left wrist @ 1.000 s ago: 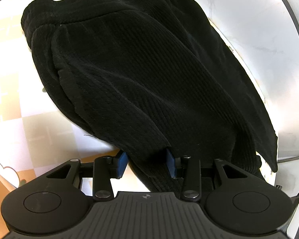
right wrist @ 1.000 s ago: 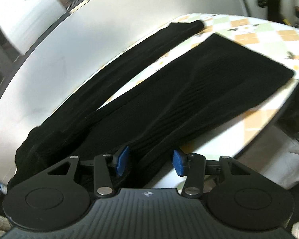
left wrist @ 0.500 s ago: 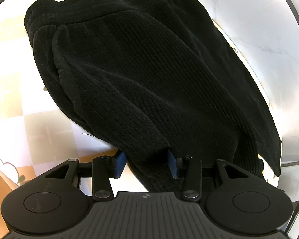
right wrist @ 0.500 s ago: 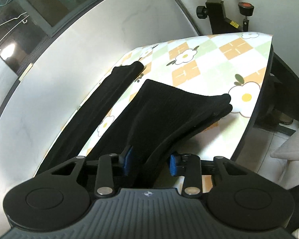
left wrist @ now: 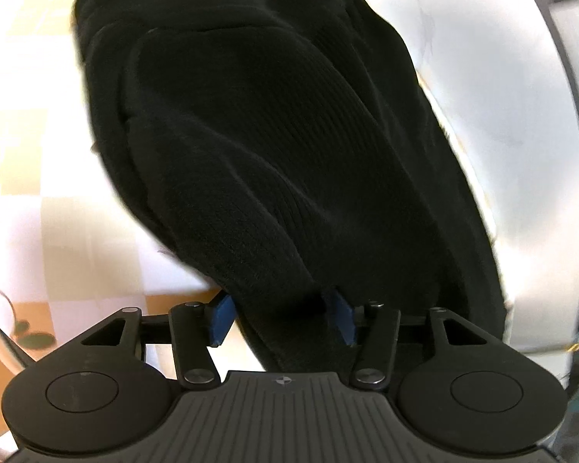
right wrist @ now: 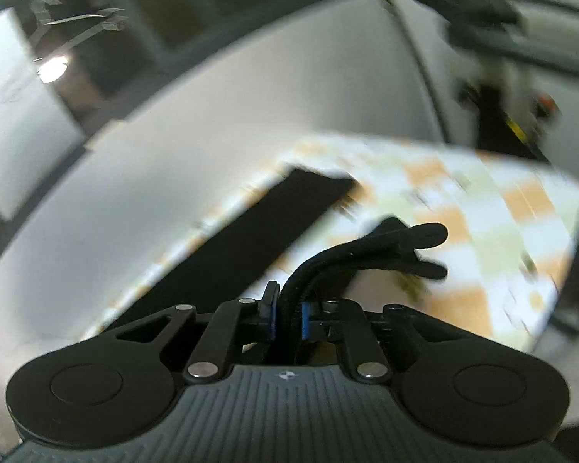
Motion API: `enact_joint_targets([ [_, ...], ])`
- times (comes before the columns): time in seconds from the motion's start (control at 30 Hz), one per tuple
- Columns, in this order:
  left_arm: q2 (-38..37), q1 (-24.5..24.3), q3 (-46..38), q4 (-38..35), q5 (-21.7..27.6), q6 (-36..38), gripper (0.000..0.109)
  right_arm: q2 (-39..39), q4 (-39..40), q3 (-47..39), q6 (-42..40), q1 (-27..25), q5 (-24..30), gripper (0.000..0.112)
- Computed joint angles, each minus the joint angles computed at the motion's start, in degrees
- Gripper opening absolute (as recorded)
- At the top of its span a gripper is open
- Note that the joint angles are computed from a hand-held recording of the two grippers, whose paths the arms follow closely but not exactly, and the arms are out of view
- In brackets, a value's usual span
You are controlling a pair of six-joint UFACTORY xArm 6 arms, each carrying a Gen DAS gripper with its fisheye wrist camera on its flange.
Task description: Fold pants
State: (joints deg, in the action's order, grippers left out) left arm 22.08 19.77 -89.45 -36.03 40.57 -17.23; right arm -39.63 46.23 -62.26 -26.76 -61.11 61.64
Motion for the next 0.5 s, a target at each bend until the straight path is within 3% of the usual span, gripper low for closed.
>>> enact_joint_targets([
  [0.17, -3.7, 1.5, 8.1, -15.9, -4.7, 2.9, 0.055, 0.6, 3.3, -7.3, 0.9, 7.7, -5.8, 0.011],
  [0.4, -6.3, 1.8, 13.4, -27.5, -7.0, 4.7, 0.055, 2.9, 7.9, -17.2, -1.5, 15.4, -13.2, 0.01],
  [0.5, -6.5, 1.3, 14.0, -28.7, -8.8, 4.3, 0.056, 4.3, 8.1, -20.6, -2.7, 18.4, -15.4, 0.01],
])
